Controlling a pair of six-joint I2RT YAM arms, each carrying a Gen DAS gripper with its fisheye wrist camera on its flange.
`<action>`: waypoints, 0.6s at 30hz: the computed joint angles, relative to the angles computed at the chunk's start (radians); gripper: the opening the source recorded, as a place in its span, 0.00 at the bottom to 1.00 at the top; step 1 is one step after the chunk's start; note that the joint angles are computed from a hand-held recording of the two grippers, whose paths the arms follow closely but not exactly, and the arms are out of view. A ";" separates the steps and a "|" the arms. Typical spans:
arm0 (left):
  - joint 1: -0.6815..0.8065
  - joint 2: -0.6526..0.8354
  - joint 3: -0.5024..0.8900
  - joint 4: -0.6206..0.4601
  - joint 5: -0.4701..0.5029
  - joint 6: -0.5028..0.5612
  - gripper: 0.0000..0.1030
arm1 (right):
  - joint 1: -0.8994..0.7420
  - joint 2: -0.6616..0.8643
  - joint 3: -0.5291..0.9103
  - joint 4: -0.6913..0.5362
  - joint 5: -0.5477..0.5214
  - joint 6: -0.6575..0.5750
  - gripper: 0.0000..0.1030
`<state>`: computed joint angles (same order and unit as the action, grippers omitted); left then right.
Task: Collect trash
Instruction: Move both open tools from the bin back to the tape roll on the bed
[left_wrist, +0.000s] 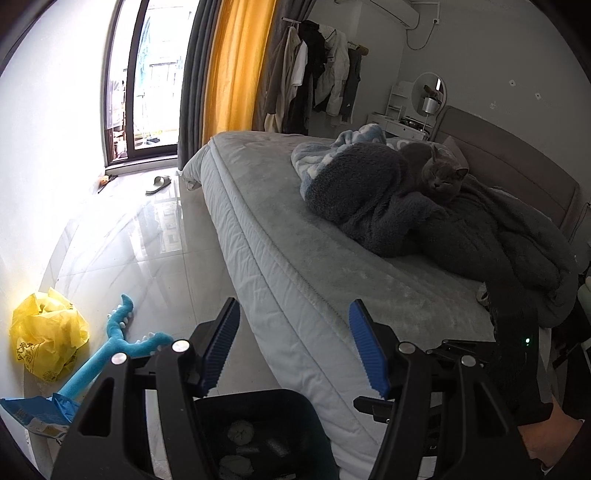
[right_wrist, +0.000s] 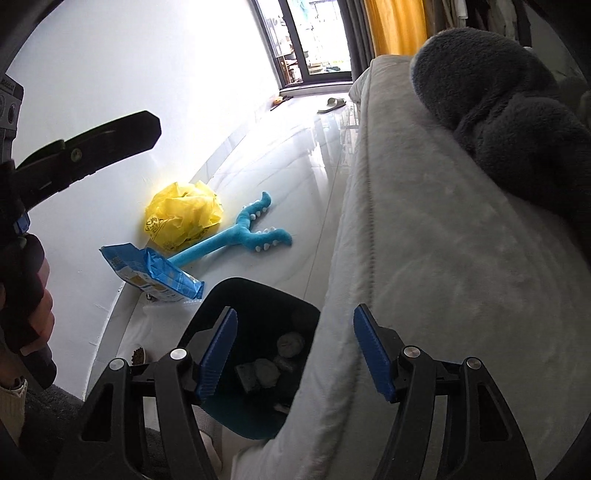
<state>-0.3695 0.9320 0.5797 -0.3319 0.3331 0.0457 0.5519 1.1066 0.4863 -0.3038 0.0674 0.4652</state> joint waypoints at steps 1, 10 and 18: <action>-0.028 0.006 0.001 0.008 -0.015 -0.014 0.63 | -0.019 -0.032 -0.012 -0.016 0.001 -0.013 0.65; -0.249 0.080 0.011 0.084 -0.149 -0.112 0.64 | -0.207 -0.278 -0.093 -0.171 -0.036 -0.122 0.65; -0.392 0.147 0.035 0.135 -0.231 -0.187 0.65 | -0.438 -0.461 -0.139 -0.312 -0.133 -0.272 0.65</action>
